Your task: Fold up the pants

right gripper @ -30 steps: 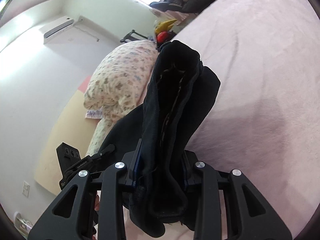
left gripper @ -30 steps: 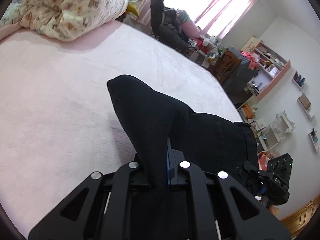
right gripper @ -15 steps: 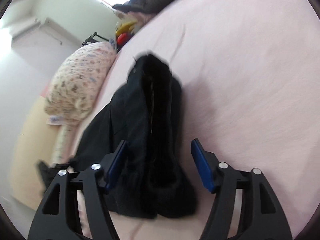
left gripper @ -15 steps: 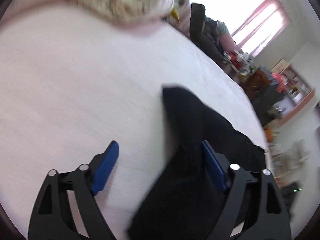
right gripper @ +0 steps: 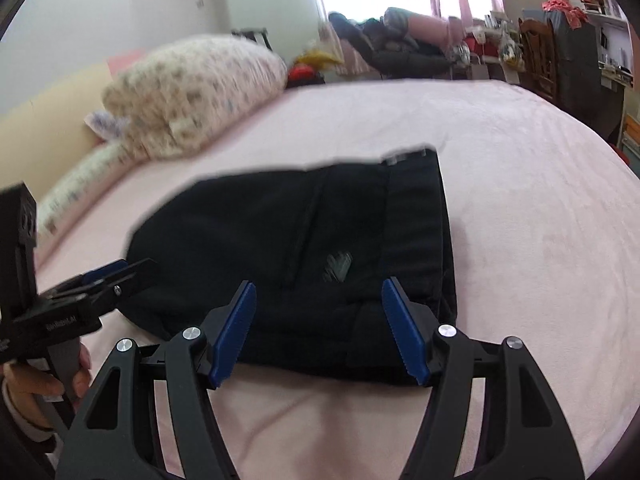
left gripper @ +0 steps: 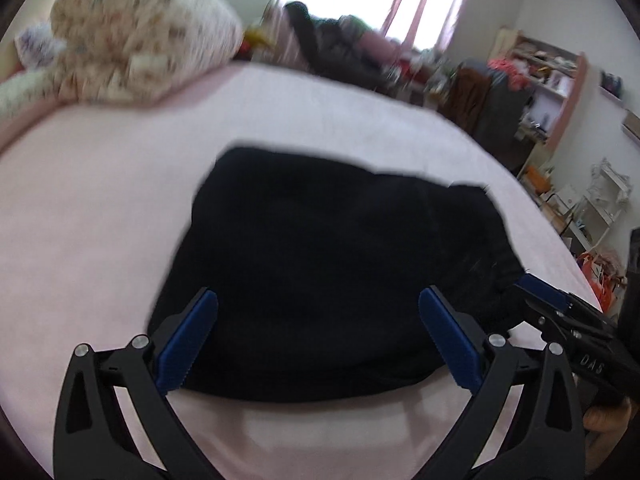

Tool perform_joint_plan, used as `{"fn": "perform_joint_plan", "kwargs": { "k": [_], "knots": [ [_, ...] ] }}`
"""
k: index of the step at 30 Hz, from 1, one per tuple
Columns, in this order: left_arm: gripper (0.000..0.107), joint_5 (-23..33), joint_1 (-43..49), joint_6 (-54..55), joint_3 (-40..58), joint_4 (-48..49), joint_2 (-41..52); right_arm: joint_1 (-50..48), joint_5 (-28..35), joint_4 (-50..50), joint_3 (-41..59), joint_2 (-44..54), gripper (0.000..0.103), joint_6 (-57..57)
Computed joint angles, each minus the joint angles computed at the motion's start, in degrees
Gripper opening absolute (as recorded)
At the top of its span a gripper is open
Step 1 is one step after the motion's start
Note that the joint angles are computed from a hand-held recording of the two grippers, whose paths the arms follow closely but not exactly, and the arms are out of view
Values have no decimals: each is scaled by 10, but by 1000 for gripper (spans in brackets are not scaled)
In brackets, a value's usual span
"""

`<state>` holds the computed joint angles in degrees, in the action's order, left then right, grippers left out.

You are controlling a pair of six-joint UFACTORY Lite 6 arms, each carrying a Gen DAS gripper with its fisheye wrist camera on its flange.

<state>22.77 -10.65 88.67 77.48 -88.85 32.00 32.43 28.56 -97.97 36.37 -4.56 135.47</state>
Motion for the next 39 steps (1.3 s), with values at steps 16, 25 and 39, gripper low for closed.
{"fn": "perform_joint_plan", "kwargs": {
  "k": [16,25,39],
  "knots": [
    [101,-33,10,308,-264,-279,-216,237,297,191,-52,-106,93,-27],
    [101,-42,94,249,-538,-152,-568,588,671,350,94,51,102,47],
    [101,55,161,430,-637,-275,-577,600,580,420,144,163,102,136]
  ]
}}
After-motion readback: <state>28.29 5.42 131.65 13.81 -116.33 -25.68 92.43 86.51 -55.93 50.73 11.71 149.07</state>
